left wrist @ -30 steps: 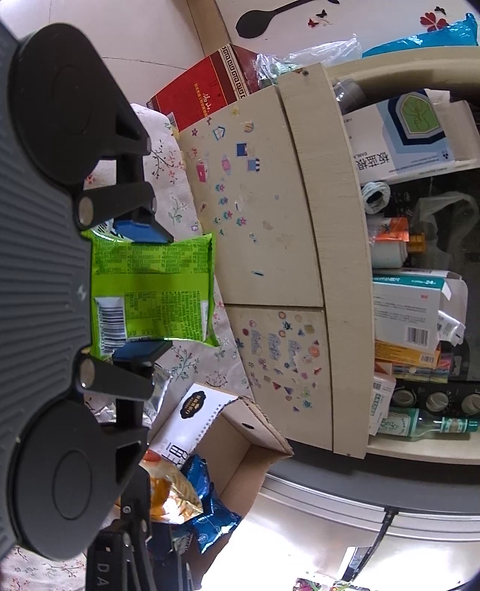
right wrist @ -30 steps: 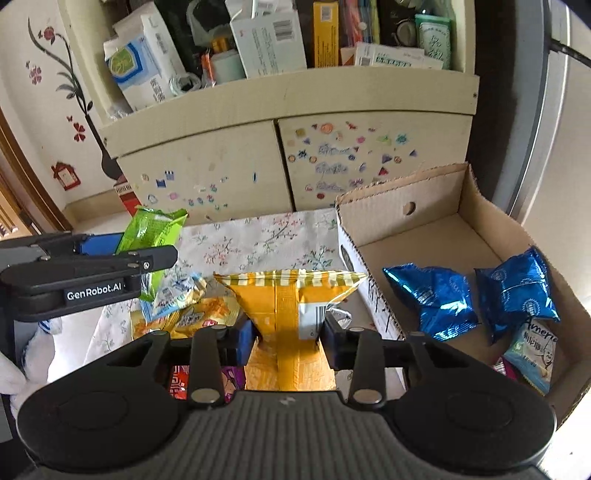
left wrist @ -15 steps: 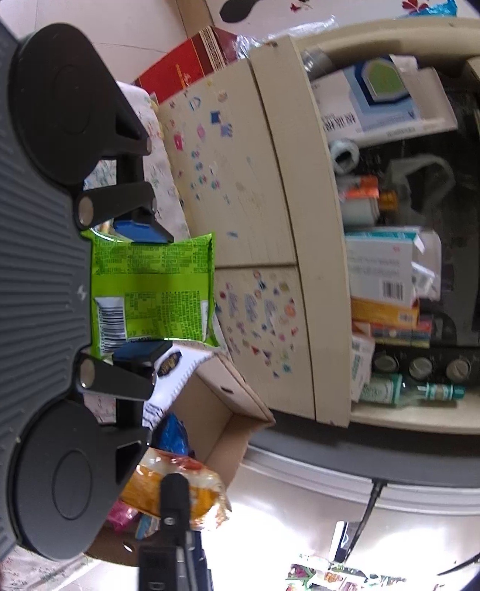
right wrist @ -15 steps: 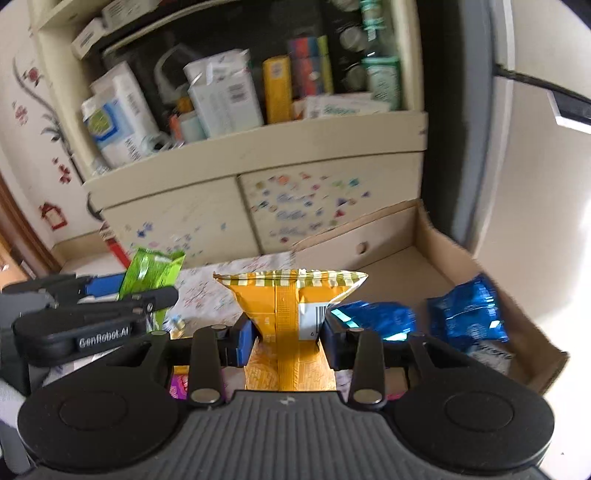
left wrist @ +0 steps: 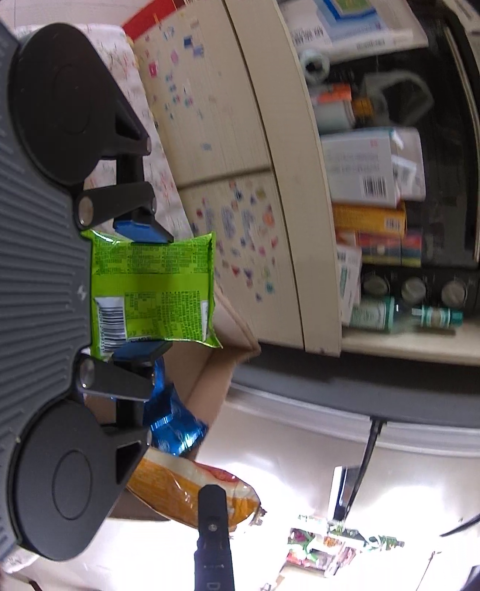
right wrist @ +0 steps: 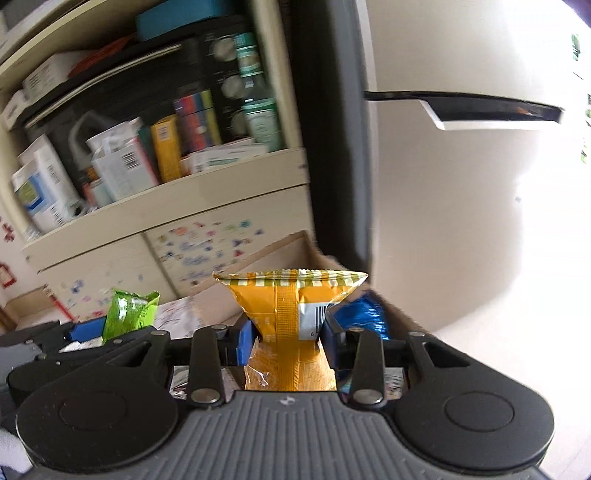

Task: Organize snacks
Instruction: 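Lift the green and orange bags and carry them over the box, then open both grippers to drop the green and orange bags into the box, then move both tools back over the snacks on the table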

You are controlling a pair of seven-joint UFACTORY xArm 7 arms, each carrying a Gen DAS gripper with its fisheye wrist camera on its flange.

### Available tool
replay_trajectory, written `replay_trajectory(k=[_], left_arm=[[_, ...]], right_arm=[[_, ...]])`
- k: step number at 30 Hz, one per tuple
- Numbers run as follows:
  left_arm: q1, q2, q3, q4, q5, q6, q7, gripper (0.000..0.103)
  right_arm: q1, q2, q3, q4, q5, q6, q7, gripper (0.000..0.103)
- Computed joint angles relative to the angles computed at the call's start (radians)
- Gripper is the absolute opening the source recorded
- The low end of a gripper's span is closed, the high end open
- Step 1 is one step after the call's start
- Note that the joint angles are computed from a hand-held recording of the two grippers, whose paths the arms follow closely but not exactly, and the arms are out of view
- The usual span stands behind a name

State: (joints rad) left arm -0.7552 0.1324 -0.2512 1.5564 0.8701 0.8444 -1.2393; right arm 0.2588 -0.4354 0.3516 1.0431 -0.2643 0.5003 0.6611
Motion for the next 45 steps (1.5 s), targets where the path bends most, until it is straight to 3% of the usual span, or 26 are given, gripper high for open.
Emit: replay_trajectory(k=[4,7,8,9,12,17,20,28,45], left_arm=[[-0.014,0.066,0.009,0.061,-0.009,-0.065,0.021,0.052],[-0.022,0.109,0.03,0.079,-0.035,-0.176,0.03,0.053],[-0.026,0.122,0.041,0.08,-0.037,-0.217,0.025,0.055],[-0.033,0.138,0.051,0.085,-0.039,-0.247,0.026,0.064],[-0.066,0.175,0.08,0.106,-0.053,-0.267,0.036,0.083],[-0.08,0.145,0.103,0.08,-0.097,-0.296,0.037,0.087],[-0.077,0.101,0.106,0.046,-0.076,-0.276,0.009,0.09],[-0.006,-0.028,0.031,-0.059,-0.11,-0.128,0.048,0.09],[0.216,-0.368,-0.111,-0.334,-0.271,0.036,0.151,0.093]], right_arm=[[-0.035,-0.01,0.008,-0.005,-0.027,0.011,0.044,0.043],[-0.063,-0.007,0.02,-0.008,-0.048,0.021,0.089,0.044],[-0.073,-0.001,0.026,-0.007,-0.06,0.026,0.104,0.044],[-0.085,0.006,0.034,-0.003,-0.076,0.034,0.122,0.045],[-0.101,0.018,0.041,0.004,-0.104,0.056,0.187,0.056],[-0.087,0.006,0.027,-0.011,-0.113,0.026,0.219,0.071],[-0.075,0.017,0.026,-0.003,-0.116,0.022,0.216,0.074],[-0.023,0.019,0.018,-0.006,-0.094,0.033,0.165,0.079],[0.15,0.033,-0.002,-0.029,0.119,0.086,0.029,0.084]])
